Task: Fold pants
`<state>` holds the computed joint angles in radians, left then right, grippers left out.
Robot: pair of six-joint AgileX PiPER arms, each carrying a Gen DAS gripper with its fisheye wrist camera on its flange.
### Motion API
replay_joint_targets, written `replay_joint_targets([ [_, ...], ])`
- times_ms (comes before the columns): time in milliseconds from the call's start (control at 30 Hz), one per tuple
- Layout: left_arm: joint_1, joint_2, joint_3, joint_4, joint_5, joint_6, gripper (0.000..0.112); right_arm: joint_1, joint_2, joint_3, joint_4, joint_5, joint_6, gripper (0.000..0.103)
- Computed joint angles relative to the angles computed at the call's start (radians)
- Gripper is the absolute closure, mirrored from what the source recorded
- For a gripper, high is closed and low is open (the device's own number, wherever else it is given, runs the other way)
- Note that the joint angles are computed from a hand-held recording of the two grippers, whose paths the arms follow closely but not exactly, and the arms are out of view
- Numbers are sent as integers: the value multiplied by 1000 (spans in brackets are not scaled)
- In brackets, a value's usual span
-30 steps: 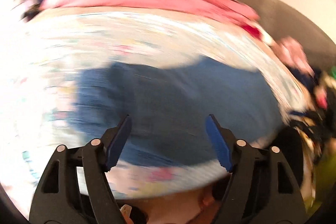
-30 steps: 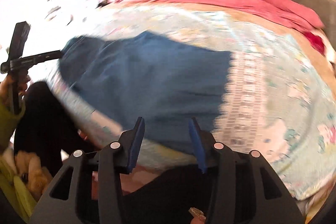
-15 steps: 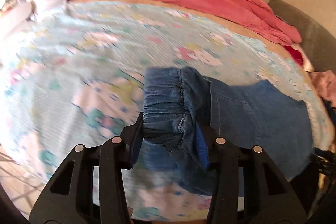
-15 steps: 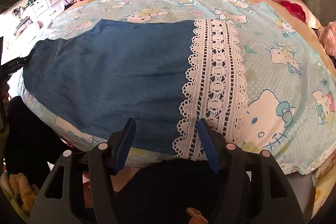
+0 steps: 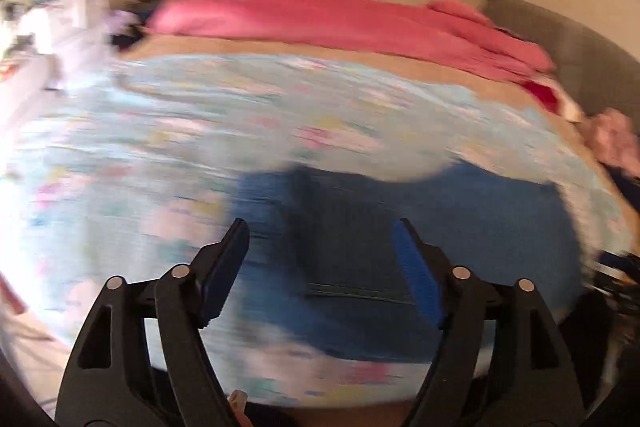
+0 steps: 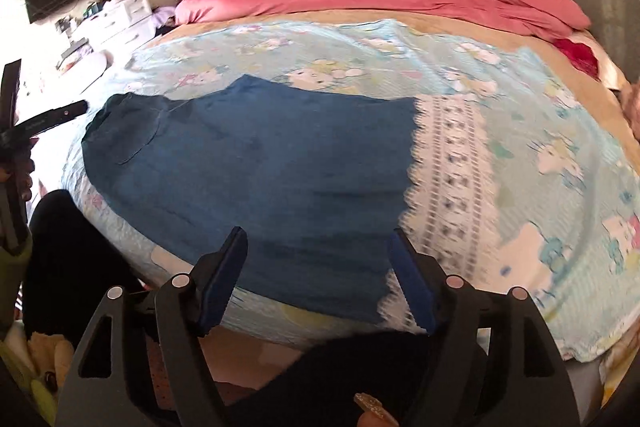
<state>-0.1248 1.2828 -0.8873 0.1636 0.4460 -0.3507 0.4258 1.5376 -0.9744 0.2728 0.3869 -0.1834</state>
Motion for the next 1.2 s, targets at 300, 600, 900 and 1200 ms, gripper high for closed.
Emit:
replay_joint_targets([
  [300,-135,257,-65,-179,7,232,39,39,143,-76,-118,54,155,31],
  [600,-157,253,-212,-271,77,340,34,46,72,-36,-77,-44,115,27],
  [900,-86,657,-759,-406,289,503,36,-5,174,-123,-84,39,179,26],
  [1200,-64,911,-1018,-510,427,578,81,24,169,-106,-165,21,241,22],
])
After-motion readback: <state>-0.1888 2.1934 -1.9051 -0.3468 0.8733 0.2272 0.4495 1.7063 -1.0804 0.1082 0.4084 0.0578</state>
